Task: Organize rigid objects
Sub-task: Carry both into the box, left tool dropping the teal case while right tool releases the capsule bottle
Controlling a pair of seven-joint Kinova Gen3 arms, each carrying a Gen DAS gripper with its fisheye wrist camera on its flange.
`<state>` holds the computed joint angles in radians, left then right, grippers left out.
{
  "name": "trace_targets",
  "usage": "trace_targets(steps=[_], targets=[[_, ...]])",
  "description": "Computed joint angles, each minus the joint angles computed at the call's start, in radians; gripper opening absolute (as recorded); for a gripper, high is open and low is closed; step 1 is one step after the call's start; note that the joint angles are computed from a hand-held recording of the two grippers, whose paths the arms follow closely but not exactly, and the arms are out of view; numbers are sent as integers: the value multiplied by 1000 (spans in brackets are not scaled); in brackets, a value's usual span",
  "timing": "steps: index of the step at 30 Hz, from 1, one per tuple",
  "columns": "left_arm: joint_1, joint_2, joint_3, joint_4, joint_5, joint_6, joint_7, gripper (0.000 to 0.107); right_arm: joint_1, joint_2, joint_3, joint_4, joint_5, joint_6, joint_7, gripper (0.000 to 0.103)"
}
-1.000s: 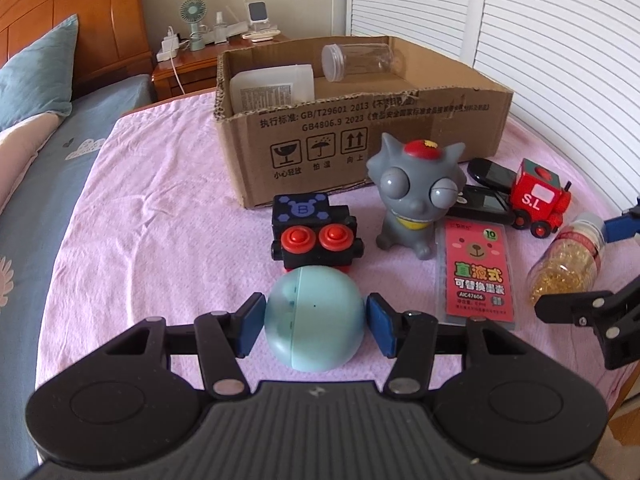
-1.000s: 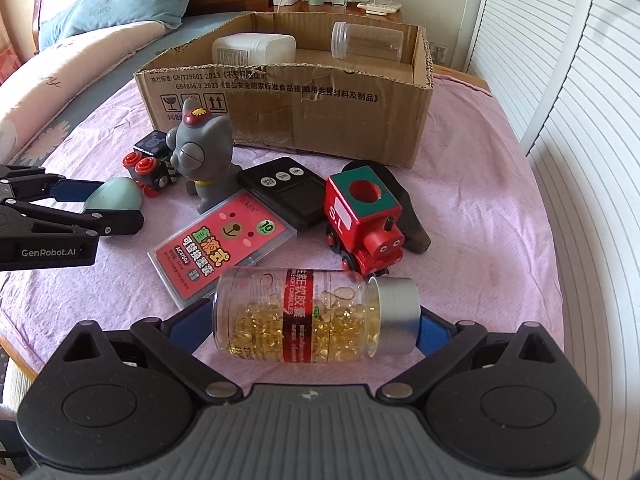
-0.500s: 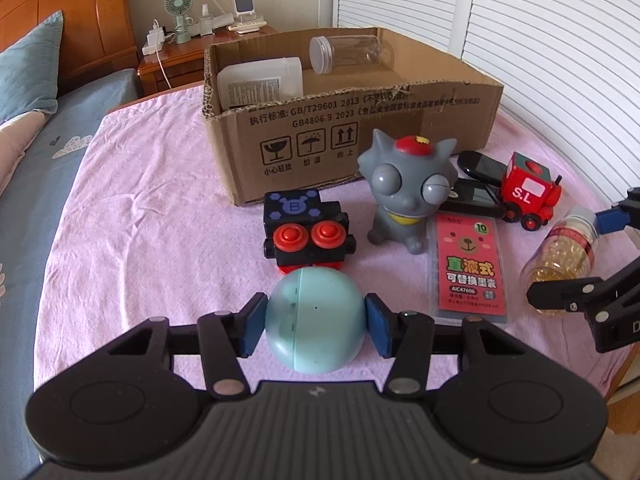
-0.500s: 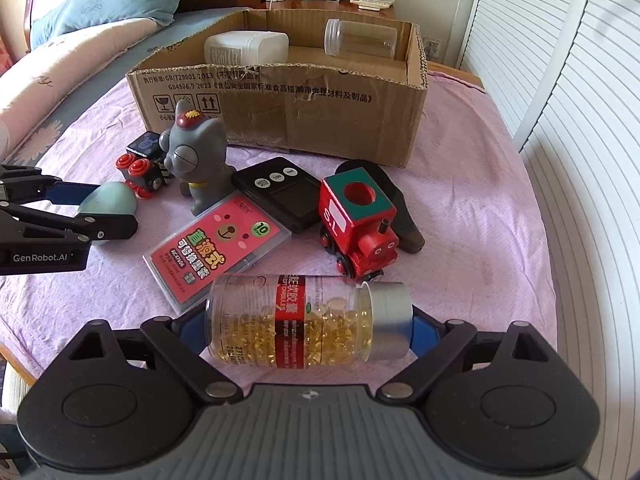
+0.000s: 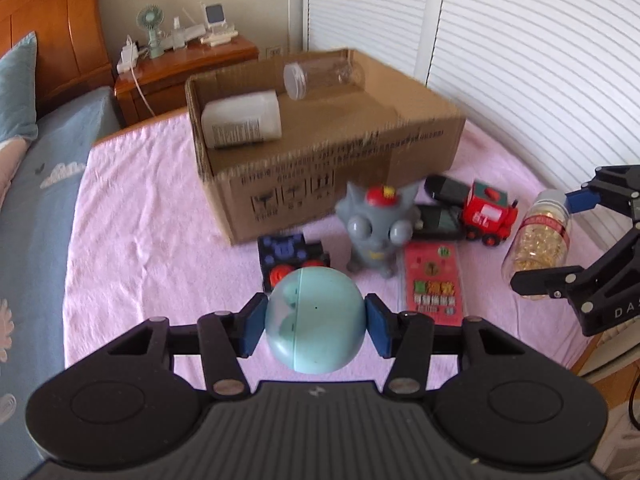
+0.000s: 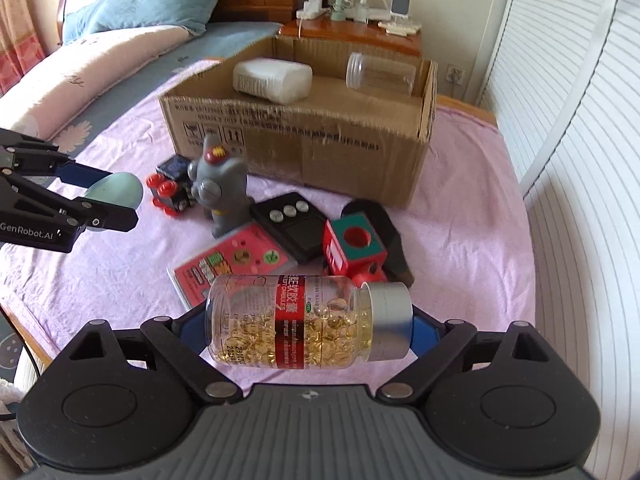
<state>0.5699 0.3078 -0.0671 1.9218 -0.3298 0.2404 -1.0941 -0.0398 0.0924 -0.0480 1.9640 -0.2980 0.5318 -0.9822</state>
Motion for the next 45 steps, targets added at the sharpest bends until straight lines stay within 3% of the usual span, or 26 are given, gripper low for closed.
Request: trace_targets(steps=[6, 8, 10, 16, 20, 25, 27, 29, 32, 35, 40, 45], targets=[[-52, 0, 28, -87, 11, -4, -42, 52, 41, -4, -5, -64, -128, 18, 139, 96], [-30, 20, -10, -129, 1, -13, -35, 52, 45, -5, -6, -80, -158, 7, 174, 96], [-10, 52, -49, -175, -17, -15, -15, 52, 41, -1, -8, -96, -170, -11, 192, 96], [-87, 171, -4, -321, 55, 60, -62, 52, 43, 29, -11, -151, -181, -27, 199, 96], [-108, 215, 11, -355, 92, 86, -75, 52, 54, 58, -18, -189, -175, -6, 189, 96], [-61, 235, -43, -366, 86, 98, -34, 53, 55, 85, -26, -220, -140, 12, 147, 96], [-23, 230, -91, -346, 68, 60, 9, 62, 57, 87, -29, -224, -130, 13, 137, 96], [-22, 212, -94, -324, 60, 29, 22, 82, 53, 91, -30, -229, -114, 12, 122, 96], [37, 185, -148, -299, 26, 22, 44, 95, 56, 101, -33, -245, -103, 22, 112, 96], [94, 154, -186, -279, -27, 48, 72, 96, 60, 116, -37, -269, -99, 28, 104, 96], [91, 86, -133, -228, -84, 103, 109, 97, 52, 170, -39, -347, -75, 52, 61, 96], [154, 43, -165, -157, -196, 88, 260, 97, 24, 257, -35, -466, -17, 99, -31, 96]])
